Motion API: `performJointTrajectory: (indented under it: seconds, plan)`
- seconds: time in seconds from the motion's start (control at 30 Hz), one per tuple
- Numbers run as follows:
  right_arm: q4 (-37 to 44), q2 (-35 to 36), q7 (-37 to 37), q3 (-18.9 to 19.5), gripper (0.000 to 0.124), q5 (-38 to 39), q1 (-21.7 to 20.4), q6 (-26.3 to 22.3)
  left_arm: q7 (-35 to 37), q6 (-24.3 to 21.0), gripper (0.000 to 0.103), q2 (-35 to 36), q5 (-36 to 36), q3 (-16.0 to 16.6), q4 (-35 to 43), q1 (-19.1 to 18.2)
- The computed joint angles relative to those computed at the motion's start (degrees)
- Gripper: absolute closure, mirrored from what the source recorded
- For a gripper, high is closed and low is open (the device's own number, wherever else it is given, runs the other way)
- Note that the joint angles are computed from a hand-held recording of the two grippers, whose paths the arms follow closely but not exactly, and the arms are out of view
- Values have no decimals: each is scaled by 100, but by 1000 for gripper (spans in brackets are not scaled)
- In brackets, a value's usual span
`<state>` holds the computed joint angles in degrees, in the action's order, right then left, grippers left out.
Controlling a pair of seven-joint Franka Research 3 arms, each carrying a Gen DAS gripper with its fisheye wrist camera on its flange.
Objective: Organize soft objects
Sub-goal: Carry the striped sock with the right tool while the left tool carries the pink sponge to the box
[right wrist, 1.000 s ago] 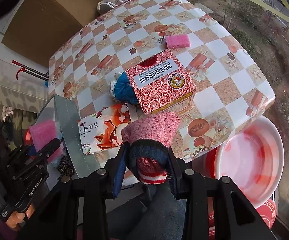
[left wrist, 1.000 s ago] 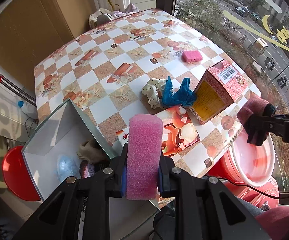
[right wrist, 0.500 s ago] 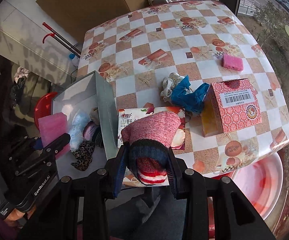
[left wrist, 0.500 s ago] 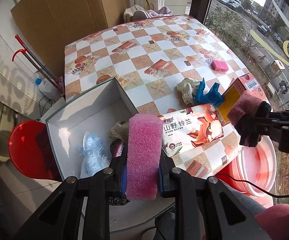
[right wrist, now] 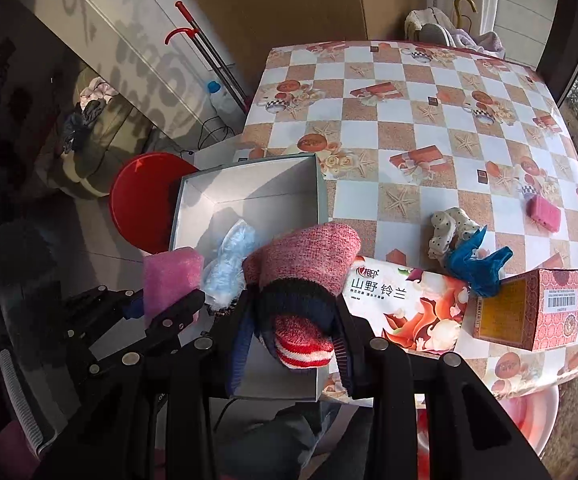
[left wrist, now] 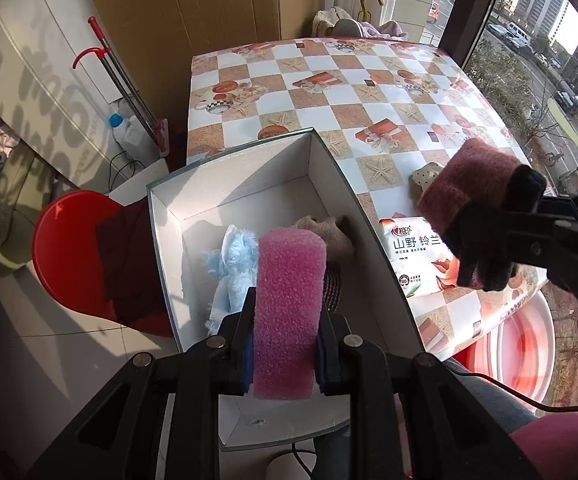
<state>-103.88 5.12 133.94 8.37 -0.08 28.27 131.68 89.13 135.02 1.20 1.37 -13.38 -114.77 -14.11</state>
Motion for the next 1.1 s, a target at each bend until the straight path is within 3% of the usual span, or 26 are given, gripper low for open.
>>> performJointTrajectory:
  seconds: [0.43, 1.1]
  plan:
    - [473, 474, -552, 8, 85, 400, 136, -279, -133, 68, 78, -126, 4, 58, -183, 66]
    - [421, 469, -626, -18, 85, 516, 151, -224, -186, 51, 78, -130, 61, 53, -201, 62]
